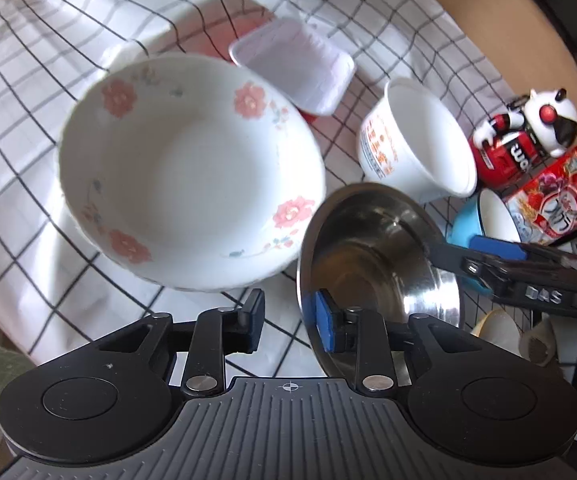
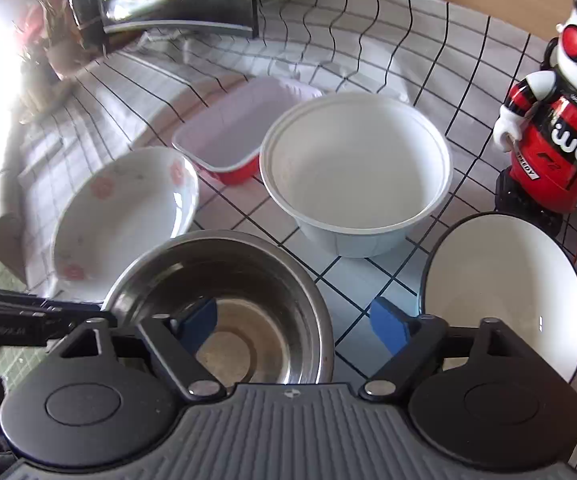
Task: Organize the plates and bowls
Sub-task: 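Reach the left gripper to the steel bowl rim and close on it, then lift the steel bowl with the left gripper toward the pink tray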
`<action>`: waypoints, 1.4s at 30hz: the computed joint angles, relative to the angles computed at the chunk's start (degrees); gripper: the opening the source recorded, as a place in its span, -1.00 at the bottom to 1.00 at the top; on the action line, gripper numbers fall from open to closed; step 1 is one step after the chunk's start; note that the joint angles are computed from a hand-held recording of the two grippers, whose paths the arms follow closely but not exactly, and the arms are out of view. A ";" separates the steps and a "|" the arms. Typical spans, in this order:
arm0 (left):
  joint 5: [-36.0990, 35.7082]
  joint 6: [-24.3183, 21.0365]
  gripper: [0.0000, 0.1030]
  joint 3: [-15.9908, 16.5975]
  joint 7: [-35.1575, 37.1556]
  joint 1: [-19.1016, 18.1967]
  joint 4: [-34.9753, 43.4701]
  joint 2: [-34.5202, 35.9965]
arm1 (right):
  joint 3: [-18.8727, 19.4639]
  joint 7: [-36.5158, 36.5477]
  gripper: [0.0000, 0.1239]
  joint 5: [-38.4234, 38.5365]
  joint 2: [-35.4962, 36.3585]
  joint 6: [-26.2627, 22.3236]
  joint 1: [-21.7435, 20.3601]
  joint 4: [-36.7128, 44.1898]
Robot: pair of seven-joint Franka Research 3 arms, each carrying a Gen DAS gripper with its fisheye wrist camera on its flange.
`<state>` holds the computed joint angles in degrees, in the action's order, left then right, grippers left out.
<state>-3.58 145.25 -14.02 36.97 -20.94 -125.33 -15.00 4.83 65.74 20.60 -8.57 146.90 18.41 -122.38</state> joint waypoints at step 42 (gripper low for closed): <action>10.31 -7.19 -0.55 4.21 27.72 10.80 3.55 0.02 | 3.03 32.36 0.08 -20.67 16.09 2.98 11.99 15.54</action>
